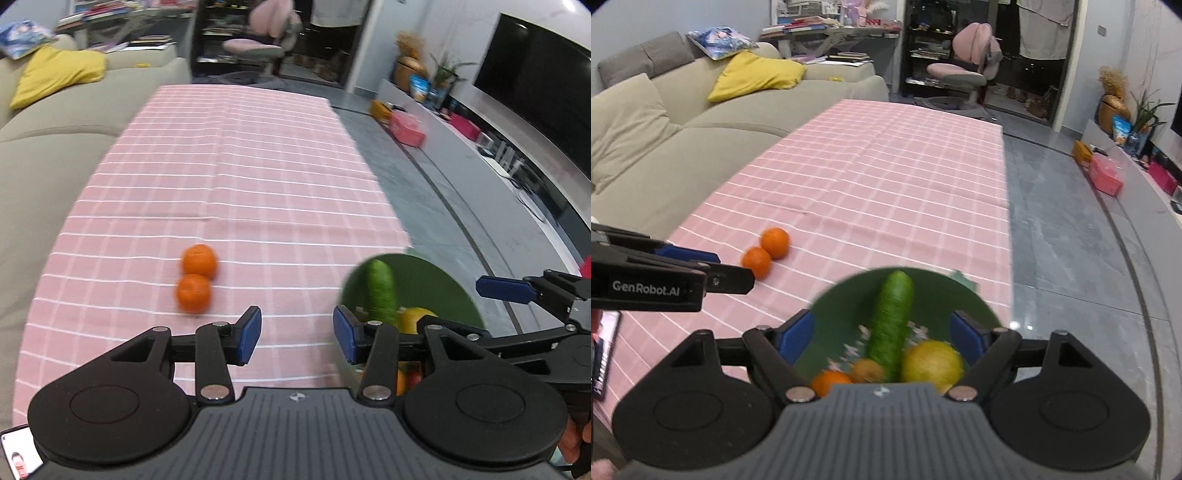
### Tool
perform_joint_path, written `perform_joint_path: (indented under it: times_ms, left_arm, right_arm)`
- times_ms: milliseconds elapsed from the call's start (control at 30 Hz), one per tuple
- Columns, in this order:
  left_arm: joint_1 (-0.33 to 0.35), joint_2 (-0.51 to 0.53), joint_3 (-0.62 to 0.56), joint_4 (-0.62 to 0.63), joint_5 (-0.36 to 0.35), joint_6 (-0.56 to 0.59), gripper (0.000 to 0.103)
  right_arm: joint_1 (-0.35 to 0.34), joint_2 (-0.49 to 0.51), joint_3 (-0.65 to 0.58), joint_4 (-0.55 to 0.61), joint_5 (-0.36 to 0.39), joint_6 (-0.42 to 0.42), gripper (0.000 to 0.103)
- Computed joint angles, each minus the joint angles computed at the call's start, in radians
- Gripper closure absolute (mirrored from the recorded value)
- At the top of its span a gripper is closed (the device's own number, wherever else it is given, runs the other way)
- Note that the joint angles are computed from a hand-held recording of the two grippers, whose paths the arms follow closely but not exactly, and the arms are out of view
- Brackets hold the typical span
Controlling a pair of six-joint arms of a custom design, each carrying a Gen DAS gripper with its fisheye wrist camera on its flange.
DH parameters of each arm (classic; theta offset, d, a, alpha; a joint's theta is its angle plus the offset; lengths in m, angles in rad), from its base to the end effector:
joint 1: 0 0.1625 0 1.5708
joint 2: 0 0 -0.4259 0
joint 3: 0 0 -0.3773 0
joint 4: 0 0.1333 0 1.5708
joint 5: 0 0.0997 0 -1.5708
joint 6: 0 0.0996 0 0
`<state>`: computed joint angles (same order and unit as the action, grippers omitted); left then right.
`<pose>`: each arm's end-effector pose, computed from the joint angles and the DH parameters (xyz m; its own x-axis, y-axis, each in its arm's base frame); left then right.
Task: Organize fruits
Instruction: 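Move both open tools back over the last two mandarins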
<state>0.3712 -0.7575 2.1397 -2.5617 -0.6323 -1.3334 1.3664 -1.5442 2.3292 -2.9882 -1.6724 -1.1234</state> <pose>-0.3418 -0.3623 -0.0079 -0.8203 -0.1701 -0.5461 0.2729 0.7226 -0.6351 0.0359 -0.4335 0.3006 -0.5638 -0.5993 0.5683 -0.7965 0.5767 -0.1820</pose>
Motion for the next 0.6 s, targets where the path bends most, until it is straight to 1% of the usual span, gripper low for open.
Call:
perform_joint_path:
  times_ms: [167,333,467,533,600]
  left_arm:
    - [0.007,-0.061,0.07,0.027,0.023,-0.097,0.049]
    - [0.021,-0.097,0.125,0.021,0.029,-0.154,0.049]
    - [0.04,-0.109,0.158,-0.006,0.03,-0.163,0.049]
    - [0.054,-0.108,0.175,-0.041,0.029,-0.154,0.049]
    - [0.071,-0.099,0.19,-0.1,0.029,-0.137,0.049]
  right_arm:
    - [0.048,0.047,0.017,-0.032,0.006,-0.011,0.025]
    - [0.091,0.109,0.02,-0.062,-0.001,-0.031,0.026]
    - [0.114,0.169,0.011,-0.087,-0.013,-0.042,0.028]
    - [0.123,0.201,0.004,-0.096,-0.024,-0.049,0.031]
    - [0.133,0.237,-0.008,-0.103,-0.038,-0.054,0.036]
